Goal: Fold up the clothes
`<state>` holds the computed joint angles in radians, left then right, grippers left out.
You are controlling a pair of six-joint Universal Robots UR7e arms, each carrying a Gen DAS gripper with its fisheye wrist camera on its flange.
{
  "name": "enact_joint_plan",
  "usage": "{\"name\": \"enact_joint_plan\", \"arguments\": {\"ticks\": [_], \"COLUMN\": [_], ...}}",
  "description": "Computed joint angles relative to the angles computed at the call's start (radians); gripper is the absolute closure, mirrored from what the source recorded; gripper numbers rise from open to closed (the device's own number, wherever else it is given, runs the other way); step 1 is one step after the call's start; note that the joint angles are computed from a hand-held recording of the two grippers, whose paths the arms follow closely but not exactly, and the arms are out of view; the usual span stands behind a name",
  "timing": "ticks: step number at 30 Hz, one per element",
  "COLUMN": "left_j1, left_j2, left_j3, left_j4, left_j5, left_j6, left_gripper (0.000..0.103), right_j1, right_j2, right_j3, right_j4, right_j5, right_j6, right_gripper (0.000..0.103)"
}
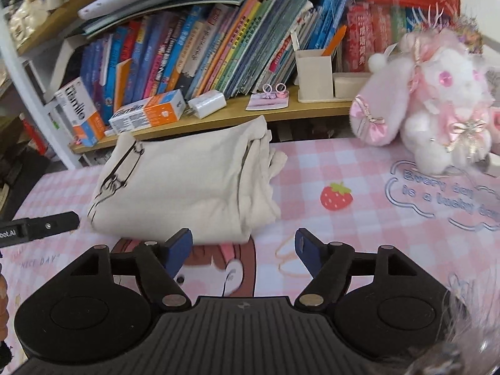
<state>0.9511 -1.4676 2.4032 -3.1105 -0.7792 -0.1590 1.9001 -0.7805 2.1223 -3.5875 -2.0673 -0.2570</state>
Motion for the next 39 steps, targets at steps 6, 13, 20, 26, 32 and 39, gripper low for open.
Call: {"name": "enact_joint_plan", "arguments": {"ticks": [6, 13, 20, 26, 32, 39], "left_j1": [-0.118, -0.232, -0.330, -0.409, -0.458, -0.480], "left_j2": [-0.049, -0.107, -0.151, -0.217, -0.267, -0.291], "left_j3": [0.103, 0.191, 0.269, 0.308, 0.309, 0.315], "left_j4": [0.063, 0.185, 0.259, 0.436, 0.628, 0.690], "left_j5": [0.100, 0.183, 0.240, 0.305, 0.320, 0.296], "left_j6": [-0.118, -0.282, -0.389, -0.540, -0.662, -0.711], "left_gripper": [0.028, 0.025, 0.024, 0.008, 0.004, 0.003], "right_j1": [0.034, 0.066, 0.100, 0.115, 0.125, 0.136], "right_j2": [-0.026, -0.022, 0.004, 0.016, 0.022, 0.029], "right_j3": [0.091, 0.172, 0.236, 0.270, 0.292, 0.299], "right_j4": [-0.049, -0.154, -0.263, -0.306, -0.320, -0.319], "right_j5": [-0.031, -0.080, -0.135, -0.170, -0.194, -0.200], "right_j6": [0.001, -0.006, -0.015, -0.017, -0.004, -0.006], "right_gripper": [0.030, 0.023, 0.016, 0.010, 0.006, 0.003]}}
